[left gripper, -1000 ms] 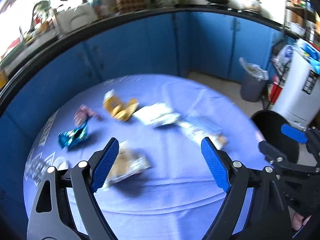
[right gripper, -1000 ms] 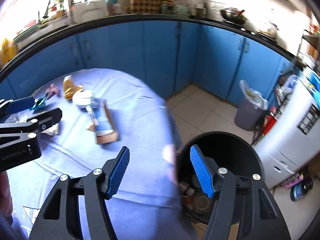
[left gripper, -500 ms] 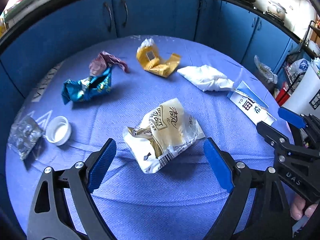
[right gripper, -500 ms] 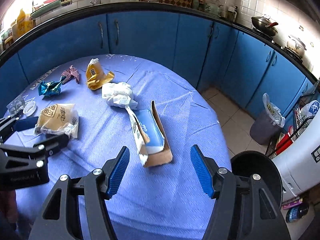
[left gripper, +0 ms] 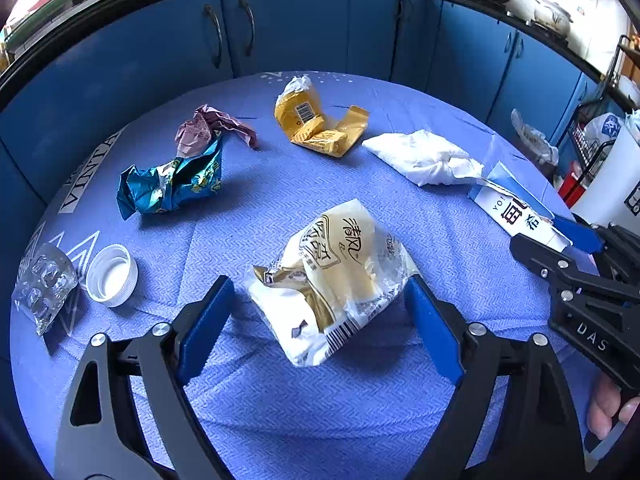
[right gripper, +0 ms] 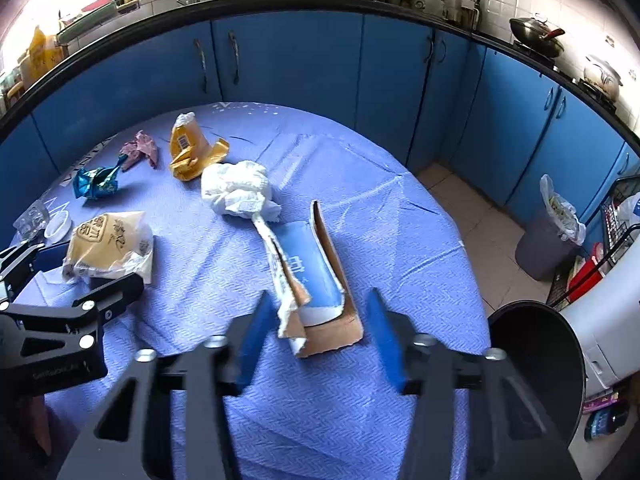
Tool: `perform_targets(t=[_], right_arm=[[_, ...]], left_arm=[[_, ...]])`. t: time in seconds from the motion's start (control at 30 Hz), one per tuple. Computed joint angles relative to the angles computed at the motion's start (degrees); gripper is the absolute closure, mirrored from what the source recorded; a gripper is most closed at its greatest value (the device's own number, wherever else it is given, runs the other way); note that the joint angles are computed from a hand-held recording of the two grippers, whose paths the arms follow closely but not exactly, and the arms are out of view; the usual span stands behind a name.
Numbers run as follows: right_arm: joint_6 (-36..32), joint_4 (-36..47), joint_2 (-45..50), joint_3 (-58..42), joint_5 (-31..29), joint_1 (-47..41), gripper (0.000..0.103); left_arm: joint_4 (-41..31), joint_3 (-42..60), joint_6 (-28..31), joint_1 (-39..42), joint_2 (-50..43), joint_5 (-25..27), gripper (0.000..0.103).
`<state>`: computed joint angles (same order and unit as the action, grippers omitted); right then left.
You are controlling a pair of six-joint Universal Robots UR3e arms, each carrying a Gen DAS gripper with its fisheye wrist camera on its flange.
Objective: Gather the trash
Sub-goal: 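Grasp the clear printed snack bag with the left gripper while the right grasps the torn blue-and-white carton, then carry both items over the black bin and open both grippers to drop them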
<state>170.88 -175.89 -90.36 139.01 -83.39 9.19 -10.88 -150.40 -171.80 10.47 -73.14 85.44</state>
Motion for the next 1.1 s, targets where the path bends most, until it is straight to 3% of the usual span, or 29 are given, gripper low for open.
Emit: perform_targets(t=[0.1, 0.17, 0.2, 0.43, 0.57, 0.7, 0.8, 0.87, 1.0, 1.1], right_arm=[[-0.72, -1.63, -0.51, 1.31, -0.50, 0.81, 0.067], [-0.98, -1.66, -1.14, 1.96, -0.17, 0.85, 0.067], [-0.99, -1.50, -1.41, 2.11, -0.21, 0.80, 0.067], [-0.31, -1.32, -1.75, 2.23, -0.82, 1.09, 0.067], [-0.20, -1.24, -2.04, 2.46, -0.80, 1.02, 0.067], [-0.22, -1.13, -2.32, 2.61, -0.89, 0.99, 0.067], [-0.19, -1.13, -2.42, 2.72, -0.70, 0.83, 0.067], [0.20, -1.22, -2.35, 2.69, -0.94, 0.97, 0.067], [0.31, -1.66, -2.91, 3.24, -1.62, 0.99, 0.069], [0.34, -2.09, -3.89, 3.95, -2.24, 1.22, 0.070]], left_arm=[[2.32, -1.23, 0.38, -0.60, -0.22, 1.13, 0.020], [-1.17, -1.05, 3.31, 0.30, 1.41, -1.47, 0.005], [-2.70, -0.02, 4.75, -0.65, 0.89, -1.06, 0.003], [-2.37, -0.55, 3.59, -0.23, 1.20, -1.43, 0.003], [-4.15, -2.80, 2.89, 6.25, 6.28, -8.29, 0.003], [-1.11, 0.30, 1.22, 3.43, -0.20, -4.53, 0.003], [1.73, 2.21, -0.76, 0.95, -4.21, -0.98, 0.012], [3.65, 3.84, -0.83, -1.37, -6.91, 2.24, 0.025], [0.96, 3.37, -0.65, -0.11, -3.47, 1.00, 0.059], [-0.74, 2.17, 0.48, 1.42, -0.38, -0.53, 0.063]])
